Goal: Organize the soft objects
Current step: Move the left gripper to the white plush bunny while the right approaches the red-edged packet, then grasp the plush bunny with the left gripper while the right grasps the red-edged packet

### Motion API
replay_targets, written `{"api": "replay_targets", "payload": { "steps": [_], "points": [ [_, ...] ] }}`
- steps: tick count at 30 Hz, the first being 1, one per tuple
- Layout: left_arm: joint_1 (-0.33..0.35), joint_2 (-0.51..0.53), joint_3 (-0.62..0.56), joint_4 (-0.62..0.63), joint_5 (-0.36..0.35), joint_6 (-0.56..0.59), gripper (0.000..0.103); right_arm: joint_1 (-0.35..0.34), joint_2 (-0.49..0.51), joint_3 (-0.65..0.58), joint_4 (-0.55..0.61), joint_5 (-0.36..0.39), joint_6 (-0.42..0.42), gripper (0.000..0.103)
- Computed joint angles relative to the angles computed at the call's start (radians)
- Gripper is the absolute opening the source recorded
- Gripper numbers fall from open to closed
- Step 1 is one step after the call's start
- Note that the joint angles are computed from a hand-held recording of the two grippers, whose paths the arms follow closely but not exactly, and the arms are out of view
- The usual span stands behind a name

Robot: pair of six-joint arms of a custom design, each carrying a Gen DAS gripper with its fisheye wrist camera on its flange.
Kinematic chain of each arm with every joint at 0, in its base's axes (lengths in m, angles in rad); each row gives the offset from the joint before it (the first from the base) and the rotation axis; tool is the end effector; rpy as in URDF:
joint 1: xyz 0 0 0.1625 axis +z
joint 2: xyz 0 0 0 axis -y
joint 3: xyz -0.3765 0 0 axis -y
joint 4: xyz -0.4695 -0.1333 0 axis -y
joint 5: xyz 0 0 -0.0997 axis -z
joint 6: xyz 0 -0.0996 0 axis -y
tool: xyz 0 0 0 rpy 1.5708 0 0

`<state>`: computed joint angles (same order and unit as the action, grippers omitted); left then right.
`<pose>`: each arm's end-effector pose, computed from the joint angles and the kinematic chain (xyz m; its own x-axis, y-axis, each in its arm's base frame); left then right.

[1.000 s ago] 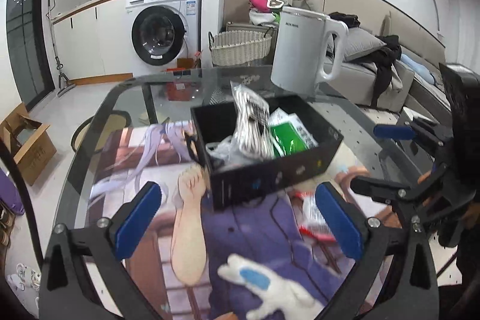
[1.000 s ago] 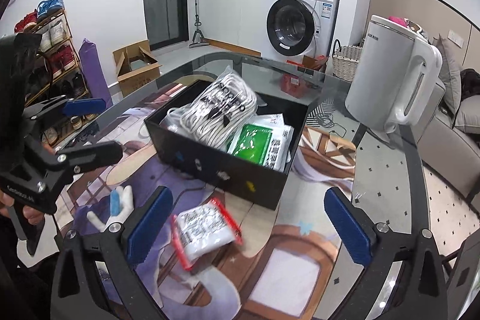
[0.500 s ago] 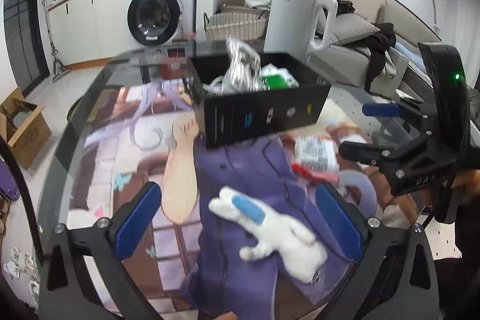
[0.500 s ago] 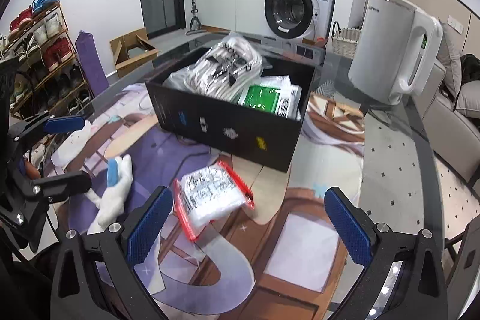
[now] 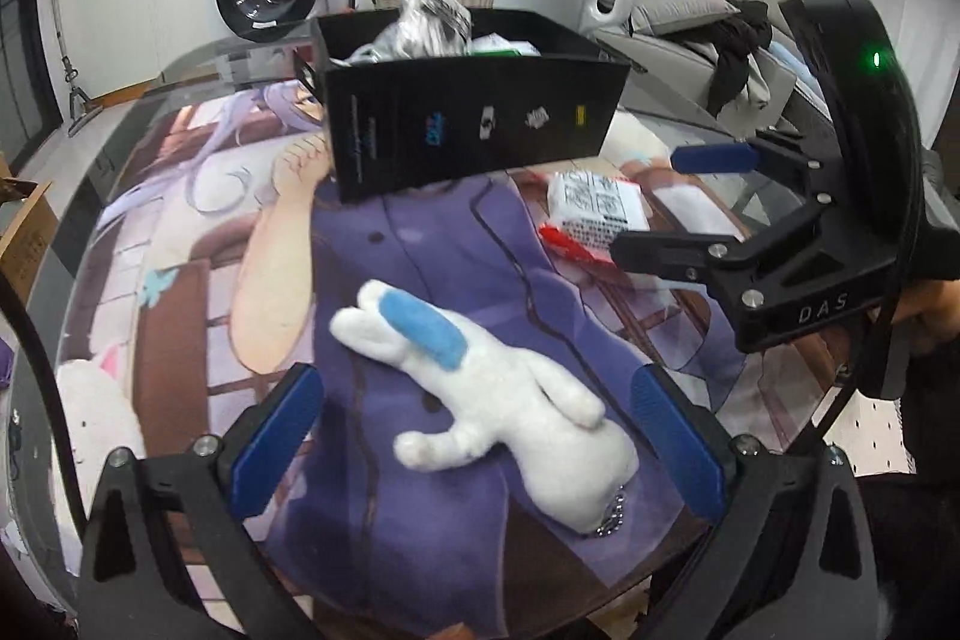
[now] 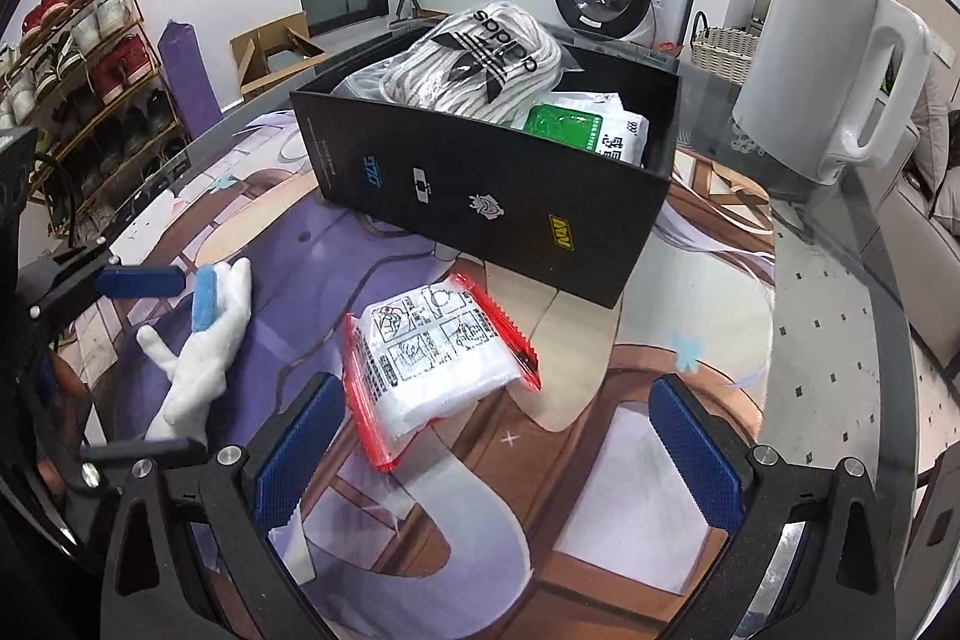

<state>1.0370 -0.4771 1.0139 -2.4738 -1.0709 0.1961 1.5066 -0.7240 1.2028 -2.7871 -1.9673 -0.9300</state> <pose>-0.2829 -0.8345 0.0494 -0.7341 0.4497 -0.5087 0.6302 0.7302 -0.2640 0.0411 -0.8387 0.1946 -0.5784 -0.4018 0.7099 -0.6962 0.6968 -0.1729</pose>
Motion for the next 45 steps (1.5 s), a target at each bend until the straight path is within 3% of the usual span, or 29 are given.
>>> {"api": "replay_targets", "payload": {
  "steps": [7, 16, 26, 35, 39, 42, 45],
  "points": [
    [-0.007, 0.013, -0.006, 0.009, 0.045, 0.032, 0.103, 0.007, 0.043, -0.053, 0.039, -0.022, -0.010, 0.103],
    [-0.001, 0.005, -0.004, 0.014, 0.052, 0.047, 0.103, 0.007, 0.072, -0.087, 0.067, -0.044, -0.027, 0.103],
    [0.006, 0.008, -0.008, -0.001, 0.061, 0.072, 0.103, -0.003, 0.072, -0.090, 0.077, -0.009, 0.000, 0.102],
    [0.003, 0.018, -0.015, -0.008, 0.081, 0.082, 0.103, 0.006, 0.088, -0.093, 0.040, -0.025, 0.040, 0.102],
    [0.005, 0.014, -0.011, -0.008, 0.075, 0.090, 0.103, 0.009, 0.084, -0.076, 0.012, -0.016, 0.039, 0.094],
    [0.005, 0.011, -0.003, -0.019, 0.074, 0.095, 0.103, 0.012, 0.074, -0.047, -0.028, -0.001, 0.037, 0.076],
    [0.003, 0.005, 0.018, -0.057, 0.075, 0.105, 0.103, 0.012, 0.063, -0.017, -0.064, 0.010, 0.040, 0.067]
  ]
}}
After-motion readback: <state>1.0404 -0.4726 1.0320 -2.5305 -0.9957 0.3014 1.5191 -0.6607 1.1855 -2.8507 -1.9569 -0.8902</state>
